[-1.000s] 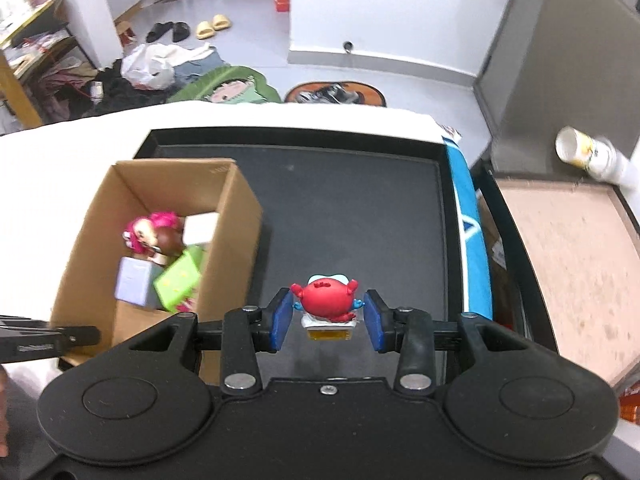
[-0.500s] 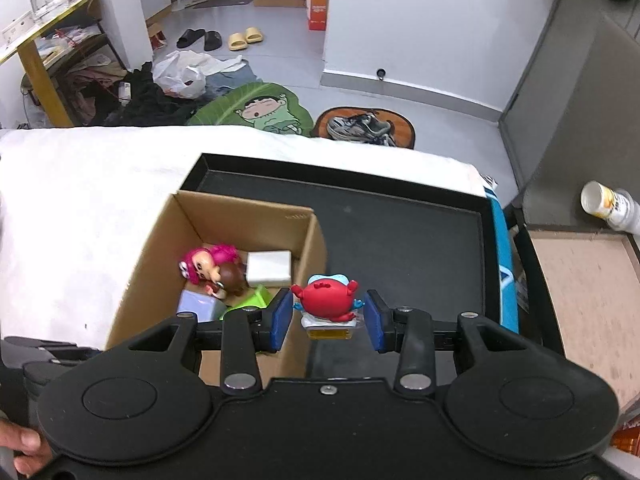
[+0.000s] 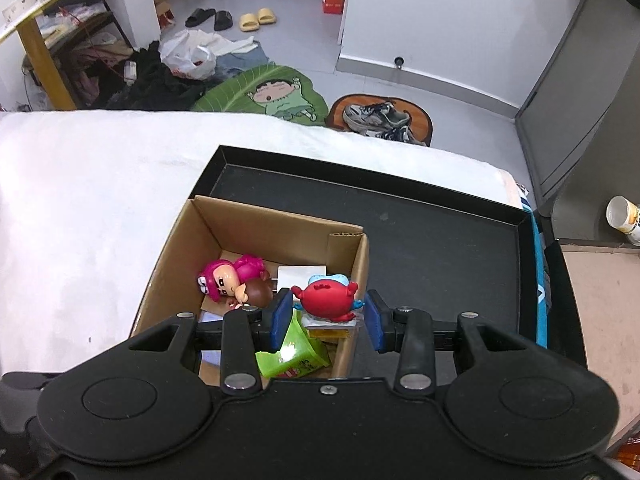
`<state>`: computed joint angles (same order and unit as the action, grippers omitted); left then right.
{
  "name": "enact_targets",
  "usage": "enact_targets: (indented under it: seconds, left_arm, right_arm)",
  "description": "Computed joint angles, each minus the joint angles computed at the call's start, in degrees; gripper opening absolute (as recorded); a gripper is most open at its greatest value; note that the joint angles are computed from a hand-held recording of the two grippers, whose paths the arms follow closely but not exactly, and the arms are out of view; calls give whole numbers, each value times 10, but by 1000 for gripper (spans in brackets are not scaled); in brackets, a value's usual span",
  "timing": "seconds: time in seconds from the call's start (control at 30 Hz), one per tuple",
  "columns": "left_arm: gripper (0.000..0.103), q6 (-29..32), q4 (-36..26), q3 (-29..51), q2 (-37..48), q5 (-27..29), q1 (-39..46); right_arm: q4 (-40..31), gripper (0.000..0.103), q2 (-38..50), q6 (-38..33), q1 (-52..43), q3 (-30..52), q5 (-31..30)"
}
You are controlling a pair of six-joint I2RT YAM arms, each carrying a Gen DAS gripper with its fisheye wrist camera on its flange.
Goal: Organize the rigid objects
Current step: 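Carry the red-and-blue figurine over the cardboard box with the right gripper, then lower the figurine into the box beside the green box and open the right gripper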
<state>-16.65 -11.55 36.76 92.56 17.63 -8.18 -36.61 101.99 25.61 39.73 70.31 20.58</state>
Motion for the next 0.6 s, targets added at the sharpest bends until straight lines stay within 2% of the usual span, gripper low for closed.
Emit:
enact_targets:
  seconds: [0.6]
  left_arm:
    - [24, 15, 0, 2, 5, 7, 4]
  right_arm:
    - [-30, 39, 99, -6, 9, 74, 12]
